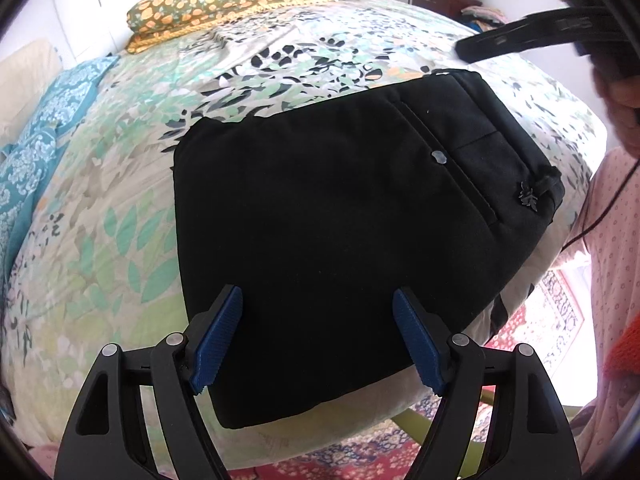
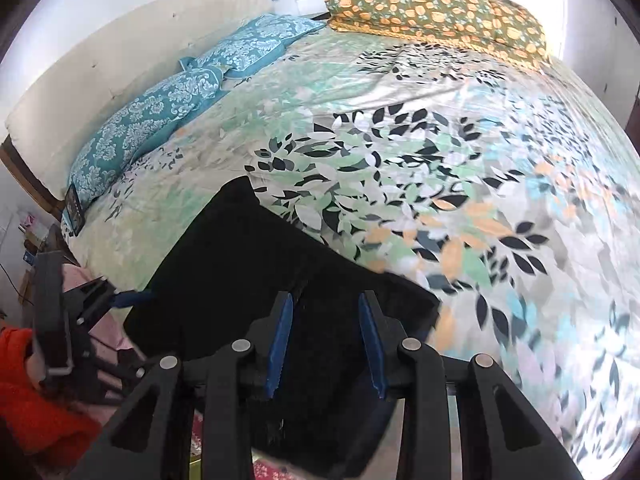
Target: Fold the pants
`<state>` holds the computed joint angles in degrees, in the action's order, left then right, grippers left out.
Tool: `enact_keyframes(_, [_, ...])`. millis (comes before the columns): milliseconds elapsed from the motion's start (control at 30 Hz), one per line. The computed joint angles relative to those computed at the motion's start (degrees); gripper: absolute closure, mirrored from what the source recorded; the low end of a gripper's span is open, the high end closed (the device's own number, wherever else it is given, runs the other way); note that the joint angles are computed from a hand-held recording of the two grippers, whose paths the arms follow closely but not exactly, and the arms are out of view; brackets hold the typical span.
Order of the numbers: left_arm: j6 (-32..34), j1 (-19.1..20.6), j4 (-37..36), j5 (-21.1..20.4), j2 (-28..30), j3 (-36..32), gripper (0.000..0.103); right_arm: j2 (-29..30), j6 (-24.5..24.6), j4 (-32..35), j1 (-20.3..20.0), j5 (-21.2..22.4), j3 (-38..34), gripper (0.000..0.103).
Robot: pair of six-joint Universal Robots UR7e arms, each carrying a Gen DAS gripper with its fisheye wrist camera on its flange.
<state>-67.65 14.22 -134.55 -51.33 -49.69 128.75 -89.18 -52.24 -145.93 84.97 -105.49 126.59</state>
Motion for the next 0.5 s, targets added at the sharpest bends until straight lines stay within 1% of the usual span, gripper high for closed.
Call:
enact_keyframes(67, [0.0,0.0,-0.1,0.0,0.1,0.0,0.024,4.1,1.4,-4.7,0.3,-4.0,0.7,0.068])
enact_keyframes(133, [0.2,-0.2,-0.4,0.1,0.0,0.2,0.024,6.5,1.1,-8.4,-0.9,-6.1,1.3,0.068])
enact_keyframes(167, [0.4,-0.1,-0.8,0.1,-0.1,0.3,0.024,7.0,1.2,-9.6,-1.5,-6.4,1.7,0.067])
enact_keyframes(233, [0.8,-0.1,-0.9,0.1,0.0,0.3,0.024,6.5,1.6,-10.2,-2.6,-4.9,2.2,0.067])
enact_keyframes(367, [1.1,0.1,-1.2,0.1,0.0,0.3,0.024,5.7,0.0,-10.6,-2.1,-6.1,2.9,0.067])
enact_keyframes(433, [0.9,0.1,-1.3,0.0,-0.1,0.4,0.024,4.0,0.2,-8.9,-1.9,-5.8,3.0,0.067])
enact_keyframes(500, [0.4,0.0,-2.0,-0.2,-0.5,0.9,0.024,1.3,0.5,-6.3,-2.1,-4.3,3.4,0.068])
